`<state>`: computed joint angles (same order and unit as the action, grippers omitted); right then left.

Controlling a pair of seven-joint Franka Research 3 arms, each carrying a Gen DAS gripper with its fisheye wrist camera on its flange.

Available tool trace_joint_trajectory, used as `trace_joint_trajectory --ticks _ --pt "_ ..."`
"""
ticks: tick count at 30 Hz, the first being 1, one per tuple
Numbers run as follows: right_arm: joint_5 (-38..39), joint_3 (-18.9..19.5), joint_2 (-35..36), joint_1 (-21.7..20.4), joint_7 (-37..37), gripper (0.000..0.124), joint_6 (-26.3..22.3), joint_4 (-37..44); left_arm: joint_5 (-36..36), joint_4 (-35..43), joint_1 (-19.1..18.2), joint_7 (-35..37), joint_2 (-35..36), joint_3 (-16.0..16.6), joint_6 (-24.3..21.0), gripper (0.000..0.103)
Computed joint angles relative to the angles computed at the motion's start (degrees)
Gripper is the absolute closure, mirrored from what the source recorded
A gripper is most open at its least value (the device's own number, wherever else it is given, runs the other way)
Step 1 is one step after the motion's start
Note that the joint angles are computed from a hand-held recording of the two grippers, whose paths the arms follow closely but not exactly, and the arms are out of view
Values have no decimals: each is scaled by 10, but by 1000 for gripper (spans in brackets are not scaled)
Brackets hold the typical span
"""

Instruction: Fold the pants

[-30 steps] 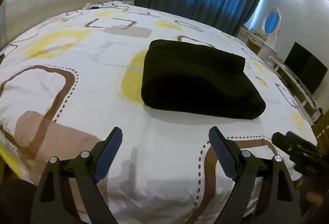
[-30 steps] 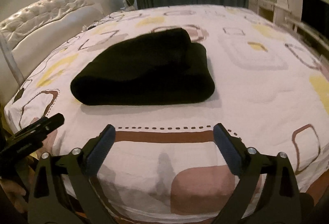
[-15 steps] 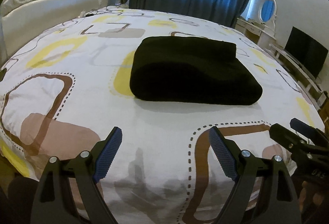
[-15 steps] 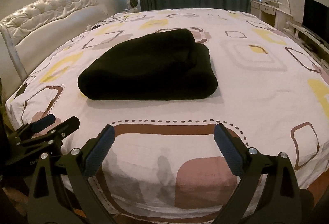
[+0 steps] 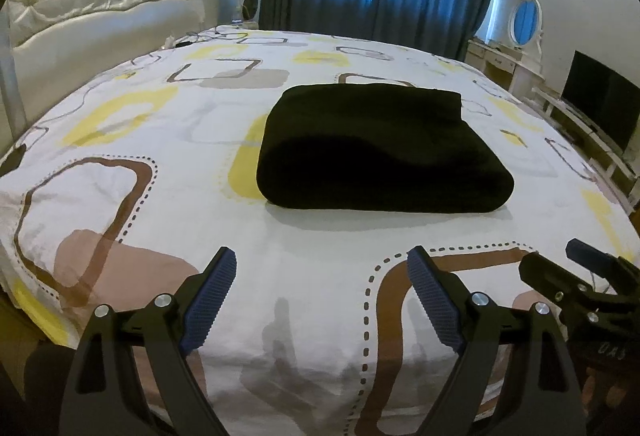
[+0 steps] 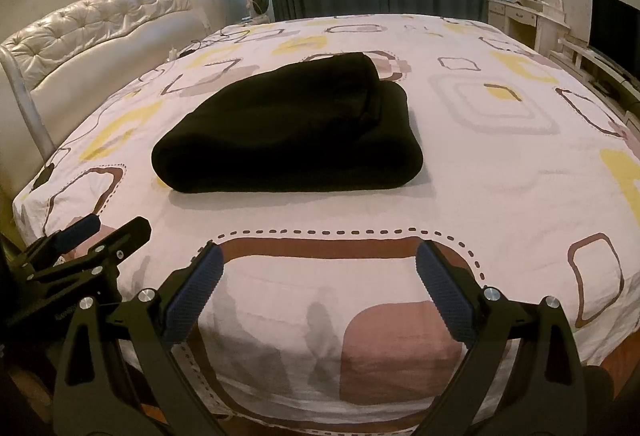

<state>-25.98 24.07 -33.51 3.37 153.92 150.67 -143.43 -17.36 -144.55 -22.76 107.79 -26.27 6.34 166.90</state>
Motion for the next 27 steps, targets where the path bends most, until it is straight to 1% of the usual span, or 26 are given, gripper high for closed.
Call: trace_joint_trajectory --ticks 6,8,15,23,27 --pt "-2 2 1 1 4 27 -1 0 8 -4 1 1 -6 -5 -1 17" --pt "-4 3 1 1 8 27 0 0 6 -3 -6 9 -7 0 -5 17" --pt "-6 2 2 1 10 27 1 0 -9 3 -10 17 -6 5 -23 17" --pt "-7 2 1 2 11 27 -1 -1 -3 1 6 14 -5 -11 -10 17" --pt "-7 1 1 3 11 27 0 -1 -4 3 2 14 -6 -7 -17 17"
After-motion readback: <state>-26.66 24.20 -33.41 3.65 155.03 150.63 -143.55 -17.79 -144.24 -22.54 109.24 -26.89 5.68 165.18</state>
